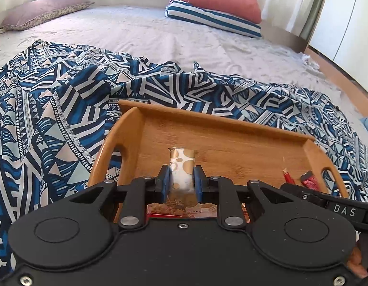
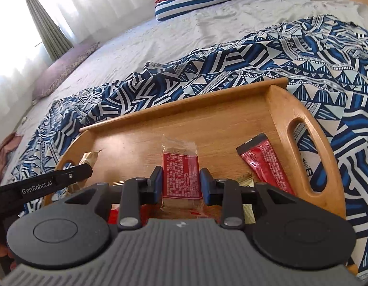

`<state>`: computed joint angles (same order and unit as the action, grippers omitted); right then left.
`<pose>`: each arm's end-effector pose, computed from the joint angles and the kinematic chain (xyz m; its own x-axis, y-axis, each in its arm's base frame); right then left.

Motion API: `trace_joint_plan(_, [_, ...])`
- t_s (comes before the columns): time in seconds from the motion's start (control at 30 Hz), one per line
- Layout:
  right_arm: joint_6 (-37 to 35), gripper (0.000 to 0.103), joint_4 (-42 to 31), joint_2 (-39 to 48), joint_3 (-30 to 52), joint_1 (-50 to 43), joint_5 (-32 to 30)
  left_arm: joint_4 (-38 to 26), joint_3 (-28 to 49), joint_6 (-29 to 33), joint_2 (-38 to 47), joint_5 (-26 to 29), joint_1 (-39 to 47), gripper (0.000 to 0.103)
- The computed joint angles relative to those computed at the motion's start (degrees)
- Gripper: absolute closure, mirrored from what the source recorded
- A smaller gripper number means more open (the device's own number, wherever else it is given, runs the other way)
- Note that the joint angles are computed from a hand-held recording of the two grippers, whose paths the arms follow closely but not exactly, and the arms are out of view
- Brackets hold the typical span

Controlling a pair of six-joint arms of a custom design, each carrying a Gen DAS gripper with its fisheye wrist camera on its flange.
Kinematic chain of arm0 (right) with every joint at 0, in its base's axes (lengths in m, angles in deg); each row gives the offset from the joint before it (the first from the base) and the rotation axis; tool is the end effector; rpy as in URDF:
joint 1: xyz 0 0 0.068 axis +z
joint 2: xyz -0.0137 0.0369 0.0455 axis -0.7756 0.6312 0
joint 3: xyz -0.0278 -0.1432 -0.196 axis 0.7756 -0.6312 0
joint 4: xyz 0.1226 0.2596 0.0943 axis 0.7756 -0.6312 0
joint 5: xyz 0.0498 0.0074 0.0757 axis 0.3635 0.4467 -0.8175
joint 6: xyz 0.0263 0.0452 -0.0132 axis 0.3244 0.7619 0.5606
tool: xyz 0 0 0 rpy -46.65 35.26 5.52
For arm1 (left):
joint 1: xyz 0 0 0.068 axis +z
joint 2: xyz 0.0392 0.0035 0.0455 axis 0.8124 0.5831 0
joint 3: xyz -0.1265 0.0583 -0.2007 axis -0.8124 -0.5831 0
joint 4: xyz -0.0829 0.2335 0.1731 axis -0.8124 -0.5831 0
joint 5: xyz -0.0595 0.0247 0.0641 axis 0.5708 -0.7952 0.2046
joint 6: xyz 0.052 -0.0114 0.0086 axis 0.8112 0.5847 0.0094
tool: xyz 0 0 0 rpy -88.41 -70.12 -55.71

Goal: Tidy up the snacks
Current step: 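Lift both held snacks and carry them toward the wooden tray, then open the left tool on the spotted bar while the right tool releases the red packet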

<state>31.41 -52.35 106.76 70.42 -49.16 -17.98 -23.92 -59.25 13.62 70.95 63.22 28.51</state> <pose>0.2112 0.0246 0.1200 -0.7701 -0.1008 -0.6299 -0.4053 0.8398 0.3612 0.1341 -0.0474 0.1488 -0.6101 -0.4057 -0.6805 -0.3962 0.9001 -0.1814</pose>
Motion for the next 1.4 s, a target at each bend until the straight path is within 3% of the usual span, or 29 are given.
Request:
trace_joint_plan(0.27, [-1.20, 0.065, 2.02, -3.47, -2.78, 2.57, 4.60, 1.57, -0.69, 1.13, 1.67, 0.46, 1.56, 0.083])
trace_joint_plan(1.03, [-2.34, 0.065, 2.89, -6.04, -4.94, 3.14, 5.14, 1.59, -1.67, 0.92, 2.29, -1.10, -0.62, 0.080])
trace_joint_plan(1.1, [-2.72, 0.061, 2.47, -6.31, -5.00, 2.76, 4.45, 0.51, -1.44, 0.50, 1.89, -1.86, -1.64, 0.077])
trace_joint_plan(1.2, [-3.27, 0.053, 1.63, -7.83, -5.55, 2.75, 4.52, -2.43, -0.98, -0.49, -0.10, -3.94, -4.32, 0.064])
trace_joint_plan(1.23, [-3.51, 0.045, 1.32, -8.64, -5.84, 2.75, 4.64, -3.54, -0.72, -0.79, -0.80, -4.83, -5.38, 0.059])
trace_joint_plan(1.4, [-5.11, 0.038, -2.60, -14.35, -6.97, 0.49, 1.94, -11.01, 1.62, -5.29, -3.34, -11.31, -13.87, 0.042])
